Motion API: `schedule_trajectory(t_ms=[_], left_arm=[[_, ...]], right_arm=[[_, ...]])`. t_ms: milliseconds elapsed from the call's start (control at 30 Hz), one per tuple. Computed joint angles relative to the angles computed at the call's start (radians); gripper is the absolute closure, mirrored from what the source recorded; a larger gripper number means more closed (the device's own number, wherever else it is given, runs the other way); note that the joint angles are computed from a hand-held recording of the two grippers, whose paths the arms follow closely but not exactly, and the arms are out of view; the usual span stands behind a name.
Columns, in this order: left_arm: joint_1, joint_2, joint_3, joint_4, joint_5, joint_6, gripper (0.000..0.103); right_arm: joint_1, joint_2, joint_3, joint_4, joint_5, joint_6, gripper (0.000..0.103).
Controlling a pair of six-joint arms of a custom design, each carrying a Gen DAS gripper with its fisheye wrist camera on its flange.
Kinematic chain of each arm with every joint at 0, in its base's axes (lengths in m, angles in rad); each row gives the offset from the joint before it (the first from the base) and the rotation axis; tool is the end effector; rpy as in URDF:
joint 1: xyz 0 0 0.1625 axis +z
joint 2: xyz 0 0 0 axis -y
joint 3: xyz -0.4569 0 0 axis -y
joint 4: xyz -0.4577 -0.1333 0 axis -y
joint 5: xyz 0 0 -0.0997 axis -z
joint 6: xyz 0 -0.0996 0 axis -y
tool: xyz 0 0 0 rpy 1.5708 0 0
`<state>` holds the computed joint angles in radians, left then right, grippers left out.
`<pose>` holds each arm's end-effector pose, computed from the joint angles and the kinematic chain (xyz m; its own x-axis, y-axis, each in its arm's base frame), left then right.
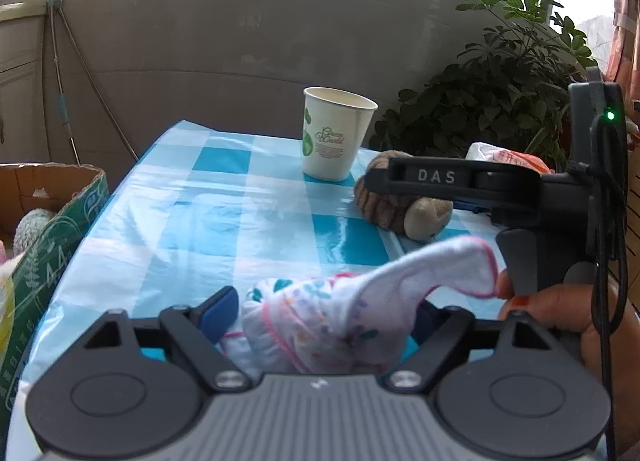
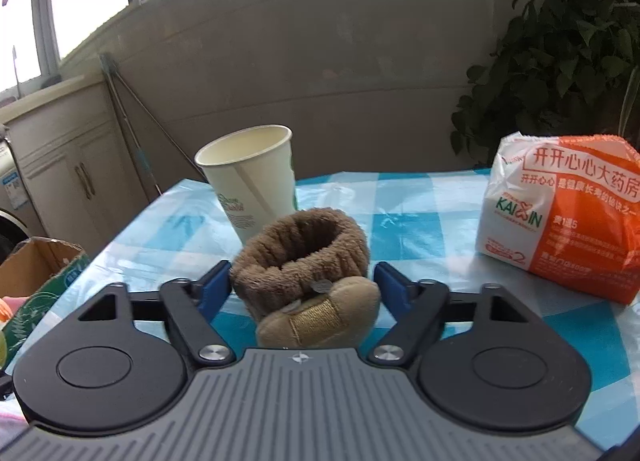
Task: Organize soft objects
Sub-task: 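Grasp the pink-white sock bundle with left gripper while right grasps the brown knit bootie, then carry the sock bundle in left gripper and bootie in right over the box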
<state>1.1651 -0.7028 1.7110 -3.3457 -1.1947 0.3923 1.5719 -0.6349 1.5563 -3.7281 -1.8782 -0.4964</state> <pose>-0.1315 -0.7367 0.0731 -0.7739 0.3758 -0.5097 0.6278 0.5606 -0.5399 0.1040 -0.7669 0.1319 -0.8382 0.0938 0.5373 -0.4544 0.4246 -0.7831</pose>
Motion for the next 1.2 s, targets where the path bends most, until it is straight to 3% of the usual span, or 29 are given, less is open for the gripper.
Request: schedule_trajectory(t_ms=[67, 367, 733, 1200], left_arm=[[0.002, -0.004, 0.004, -0.001, -0.010, -0.009, 0.030], [0.000, -0.015, 0.025, -0.009, -0.015, -0.027, 0.032], [0.001, -0.030, 0.050, -0.013, -0.026, -0.037, 0.032], [-0.012, -0.040, 0.089, -0.060, 0.011, -0.022, 0.032]], right_arm=[[-0.004, -0.014, 0.018, 0.007, 0.010, 0.016, 0.019], [-0.008, -0.025, 0.045, -0.027, 0.020, 0.005, 0.035], [-0.008, -0.039, 0.107, -0.109, 0.025, -0.031, 0.038], [-0.004, -0.089, 0.260, -0.234, -0.004, -0.049, 0.038]])
